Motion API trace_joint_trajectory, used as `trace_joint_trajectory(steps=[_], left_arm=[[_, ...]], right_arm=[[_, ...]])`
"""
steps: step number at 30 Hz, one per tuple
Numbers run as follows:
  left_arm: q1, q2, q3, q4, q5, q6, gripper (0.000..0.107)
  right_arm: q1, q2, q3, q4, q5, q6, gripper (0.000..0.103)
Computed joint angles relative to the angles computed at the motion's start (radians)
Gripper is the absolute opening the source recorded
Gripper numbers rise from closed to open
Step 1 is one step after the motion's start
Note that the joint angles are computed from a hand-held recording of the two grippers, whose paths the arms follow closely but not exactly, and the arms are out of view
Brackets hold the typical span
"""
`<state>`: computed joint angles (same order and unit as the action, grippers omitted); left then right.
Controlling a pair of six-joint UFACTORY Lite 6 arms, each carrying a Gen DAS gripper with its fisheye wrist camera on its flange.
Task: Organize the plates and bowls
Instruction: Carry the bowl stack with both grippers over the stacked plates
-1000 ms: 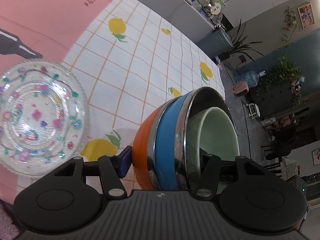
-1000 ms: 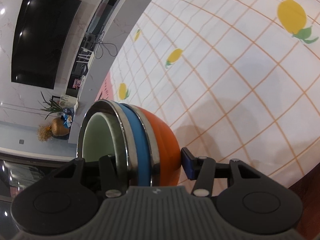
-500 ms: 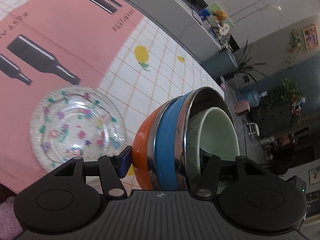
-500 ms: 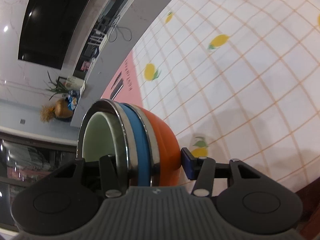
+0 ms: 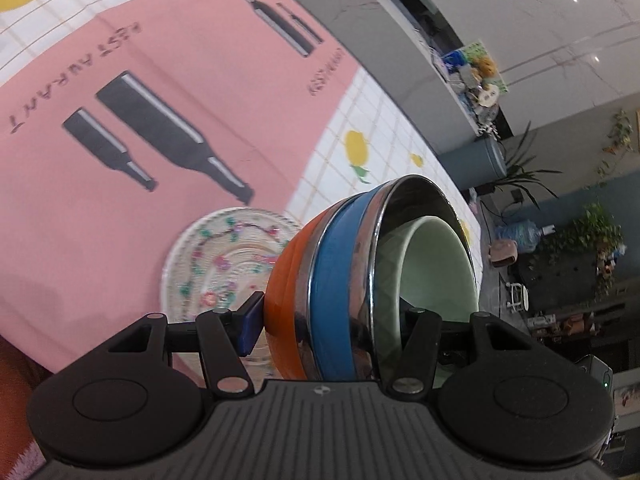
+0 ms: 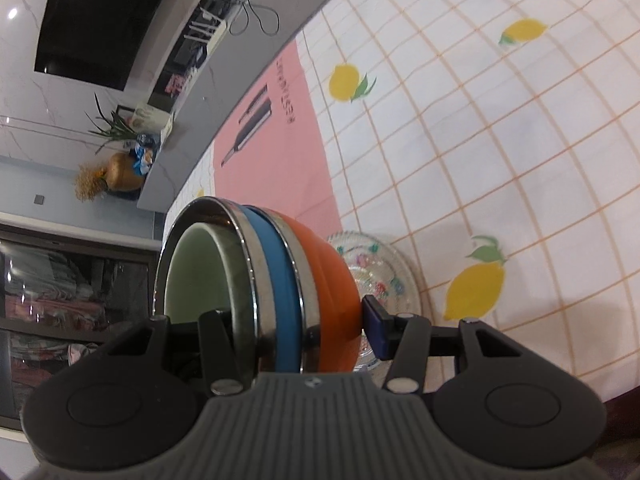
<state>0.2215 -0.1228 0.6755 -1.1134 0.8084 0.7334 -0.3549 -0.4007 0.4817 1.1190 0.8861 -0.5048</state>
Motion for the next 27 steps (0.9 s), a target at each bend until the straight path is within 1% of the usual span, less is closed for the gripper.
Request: trace_joint_trajectory(steps=[4,11,18,23,27], left_arm=[[0.037,0.048,0.000,-0.007,-0.008,0.034,0.064],[0.067,0.130,-0.007,-0.061,-0.022,0.117,0.064],[0.081,0.180,-0.030,-0.122,-0.024,0.207,0.064],[0.075,0.178,-0.040,-0.152,-0.031,0.247,0.064],[0.095,0.168,-0.058,-0.177,-0.017,0.288,0.064]], right_arm=[[0.087,0.054,0.003,0.037,-0.060,-0.014,0.050],[0.167,0.172,0.018,0.116,-0.124,-0.094,0.050],[0.174,0.211,0.004,0.144,-0.151,-0.150,0.050],[0.157,0.213,-0.012,0.170,-0.143,-0.199,0.050],[0.159,0.202,-0.013,0.166,-0.148,-0.206,0.050]])
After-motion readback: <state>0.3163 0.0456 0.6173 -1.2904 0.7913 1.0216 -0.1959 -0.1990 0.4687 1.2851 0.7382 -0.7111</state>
